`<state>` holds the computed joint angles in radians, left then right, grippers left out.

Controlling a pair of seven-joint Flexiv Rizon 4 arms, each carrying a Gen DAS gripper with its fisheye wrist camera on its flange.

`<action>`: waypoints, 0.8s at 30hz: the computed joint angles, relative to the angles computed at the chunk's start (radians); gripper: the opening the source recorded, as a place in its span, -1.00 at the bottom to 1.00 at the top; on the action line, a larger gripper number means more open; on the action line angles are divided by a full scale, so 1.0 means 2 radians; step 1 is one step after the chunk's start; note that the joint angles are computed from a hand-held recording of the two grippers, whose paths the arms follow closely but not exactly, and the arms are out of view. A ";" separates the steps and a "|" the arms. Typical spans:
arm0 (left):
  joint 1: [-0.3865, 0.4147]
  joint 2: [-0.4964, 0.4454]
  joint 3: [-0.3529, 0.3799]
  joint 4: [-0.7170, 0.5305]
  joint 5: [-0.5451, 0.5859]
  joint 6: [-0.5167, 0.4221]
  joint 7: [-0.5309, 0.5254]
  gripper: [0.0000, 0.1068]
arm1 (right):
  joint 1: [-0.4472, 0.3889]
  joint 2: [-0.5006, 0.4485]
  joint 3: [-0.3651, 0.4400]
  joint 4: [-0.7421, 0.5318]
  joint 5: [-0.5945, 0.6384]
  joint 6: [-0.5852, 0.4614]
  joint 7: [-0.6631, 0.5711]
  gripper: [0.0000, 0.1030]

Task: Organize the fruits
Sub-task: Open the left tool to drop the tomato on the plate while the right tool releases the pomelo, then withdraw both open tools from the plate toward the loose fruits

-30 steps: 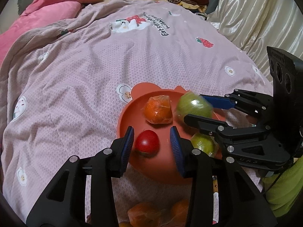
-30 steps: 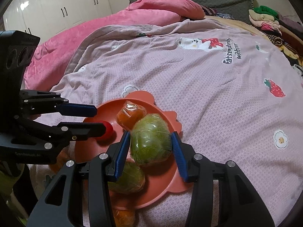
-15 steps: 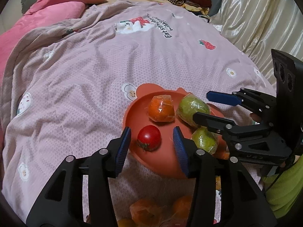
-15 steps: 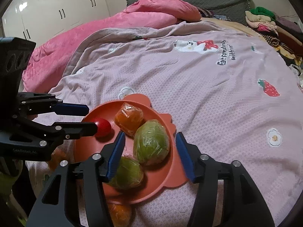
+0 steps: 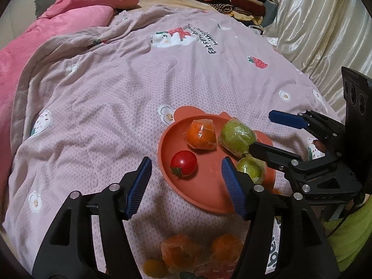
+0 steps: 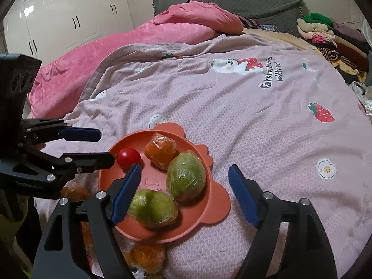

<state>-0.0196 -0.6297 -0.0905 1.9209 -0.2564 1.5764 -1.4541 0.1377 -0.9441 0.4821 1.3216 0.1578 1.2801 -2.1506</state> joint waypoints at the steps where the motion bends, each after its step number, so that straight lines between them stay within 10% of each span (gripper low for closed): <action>1: -0.001 0.001 0.001 0.001 0.000 0.003 -0.002 0.13 | -0.001 0.001 0.001 0.002 0.001 0.003 -0.001 0.64; 24: -0.066 0.024 0.075 0.022 0.020 0.019 -0.067 0.64 | -0.034 0.021 0.039 0.035 0.006 0.043 -0.014 0.86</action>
